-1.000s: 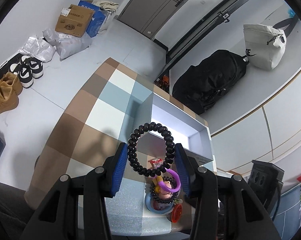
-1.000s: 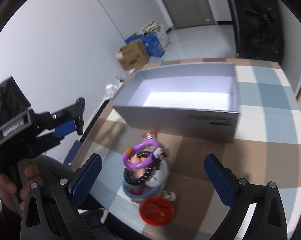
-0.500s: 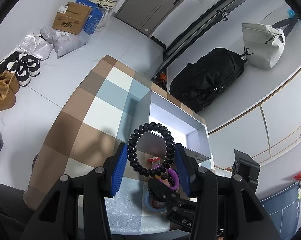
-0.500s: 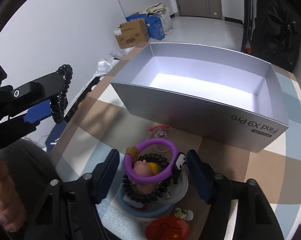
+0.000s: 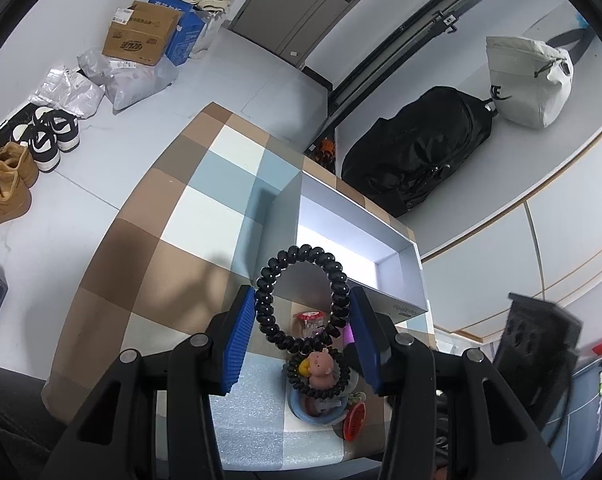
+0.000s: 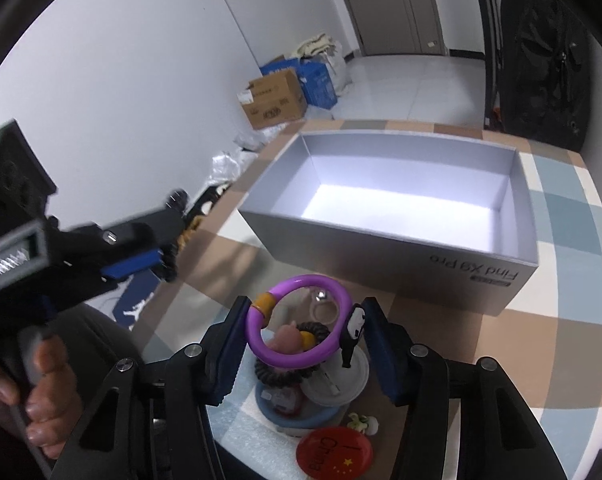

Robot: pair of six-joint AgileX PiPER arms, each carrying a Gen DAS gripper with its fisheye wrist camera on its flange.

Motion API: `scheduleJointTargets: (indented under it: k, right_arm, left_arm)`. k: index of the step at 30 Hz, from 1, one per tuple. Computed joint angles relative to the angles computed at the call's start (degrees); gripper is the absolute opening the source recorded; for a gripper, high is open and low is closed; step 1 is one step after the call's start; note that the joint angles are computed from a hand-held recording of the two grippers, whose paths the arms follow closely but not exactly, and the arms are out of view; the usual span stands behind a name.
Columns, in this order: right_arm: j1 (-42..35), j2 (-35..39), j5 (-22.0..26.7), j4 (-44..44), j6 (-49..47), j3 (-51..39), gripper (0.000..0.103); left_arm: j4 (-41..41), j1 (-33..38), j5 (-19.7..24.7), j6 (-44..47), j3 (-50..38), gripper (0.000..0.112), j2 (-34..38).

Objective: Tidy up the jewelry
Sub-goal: 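Grasp the purple ring with the right tool while the left tool lifts the bracelet, then carry bracelet and purple ring into the grey box and open both tools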

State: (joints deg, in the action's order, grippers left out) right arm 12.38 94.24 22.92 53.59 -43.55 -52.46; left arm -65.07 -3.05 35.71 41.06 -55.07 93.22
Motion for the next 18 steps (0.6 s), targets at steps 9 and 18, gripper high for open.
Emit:
scheduleJointTargets:
  k: [9,18]
  right_arm:
    - [-5.7,-2.9,6.4,5.8,-7.1,-1.7,0.055]
    - [-12.7,0.8,14.8,3.6,-6.6,-11.5,0.055]
  left_arm:
    - [6.1,-2.9,-0.8,-4.9,-5.2,0.042,0.3]
    - [21.5,-10.2,1.4,-17.4,-20.0,0.042,8.3]
